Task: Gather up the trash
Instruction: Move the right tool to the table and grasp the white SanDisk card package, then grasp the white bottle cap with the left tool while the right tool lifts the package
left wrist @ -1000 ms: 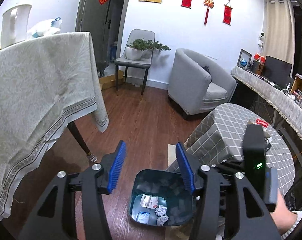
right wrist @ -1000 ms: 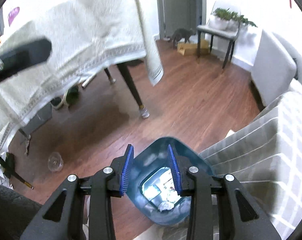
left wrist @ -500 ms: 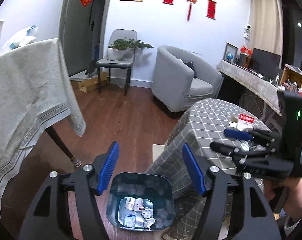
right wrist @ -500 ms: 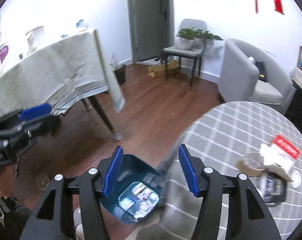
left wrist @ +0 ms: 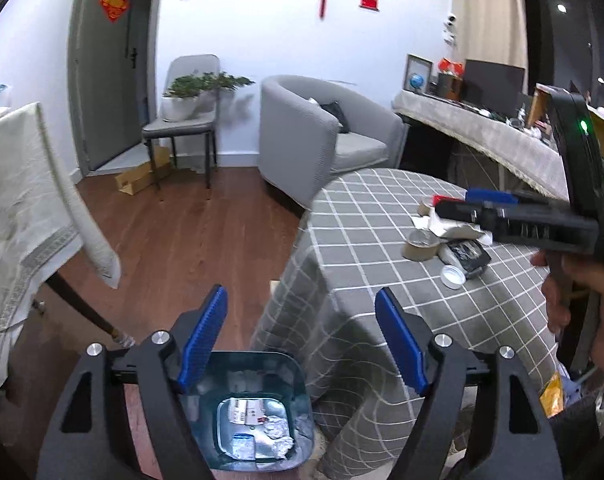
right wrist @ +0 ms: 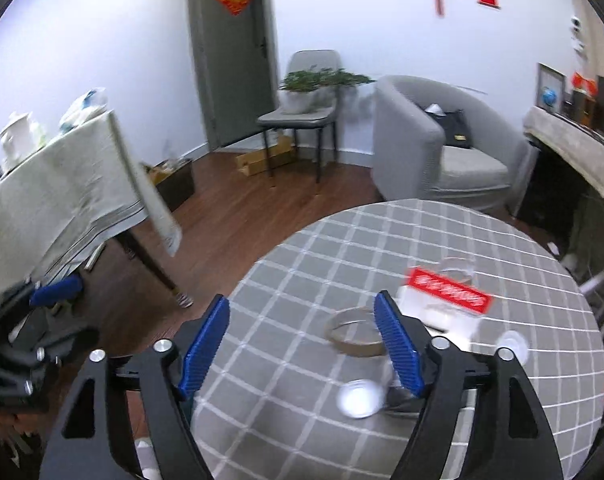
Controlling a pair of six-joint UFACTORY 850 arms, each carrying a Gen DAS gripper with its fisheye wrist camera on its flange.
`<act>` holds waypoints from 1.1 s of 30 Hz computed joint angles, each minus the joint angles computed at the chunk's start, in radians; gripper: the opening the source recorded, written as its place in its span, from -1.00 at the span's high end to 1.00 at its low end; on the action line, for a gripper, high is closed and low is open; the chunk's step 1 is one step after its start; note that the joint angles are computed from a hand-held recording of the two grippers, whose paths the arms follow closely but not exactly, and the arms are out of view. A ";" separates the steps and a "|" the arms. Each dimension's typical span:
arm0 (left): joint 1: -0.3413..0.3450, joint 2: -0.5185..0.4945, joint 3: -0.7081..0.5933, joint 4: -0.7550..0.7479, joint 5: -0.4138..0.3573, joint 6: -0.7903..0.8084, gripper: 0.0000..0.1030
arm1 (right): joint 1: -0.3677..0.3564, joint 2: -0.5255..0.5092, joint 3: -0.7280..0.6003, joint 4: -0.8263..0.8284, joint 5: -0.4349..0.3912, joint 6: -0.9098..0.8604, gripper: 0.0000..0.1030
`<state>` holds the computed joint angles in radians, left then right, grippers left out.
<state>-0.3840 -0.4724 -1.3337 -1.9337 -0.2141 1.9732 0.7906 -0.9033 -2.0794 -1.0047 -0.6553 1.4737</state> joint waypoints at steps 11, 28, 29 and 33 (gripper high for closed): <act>-0.055 -0.088 -0.099 0.244 -0.019 -0.202 -0.58 | -0.047 0.035 0.066 0.008 -0.070 0.071 -0.73; -0.120 -0.206 -0.240 0.529 -0.075 -0.404 -0.56 | -0.105 -0.085 -0.104 0.170 -0.171 -0.045 -0.75; -0.123 -0.214 -0.250 0.541 -0.080 -0.413 -0.54 | -0.108 -0.091 -0.113 0.181 -0.179 -0.056 -0.75; -0.128 -0.241 -0.286 0.602 -0.103 -0.466 -0.51 | -0.117 -0.113 -0.147 0.219 -0.188 -0.103 -0.75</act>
<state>-0.5117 -0.7138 -1.6198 -1.3318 -0.3173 1.5073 0.6740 -1.0159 -2.2265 -0.7854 -0.8429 1.3709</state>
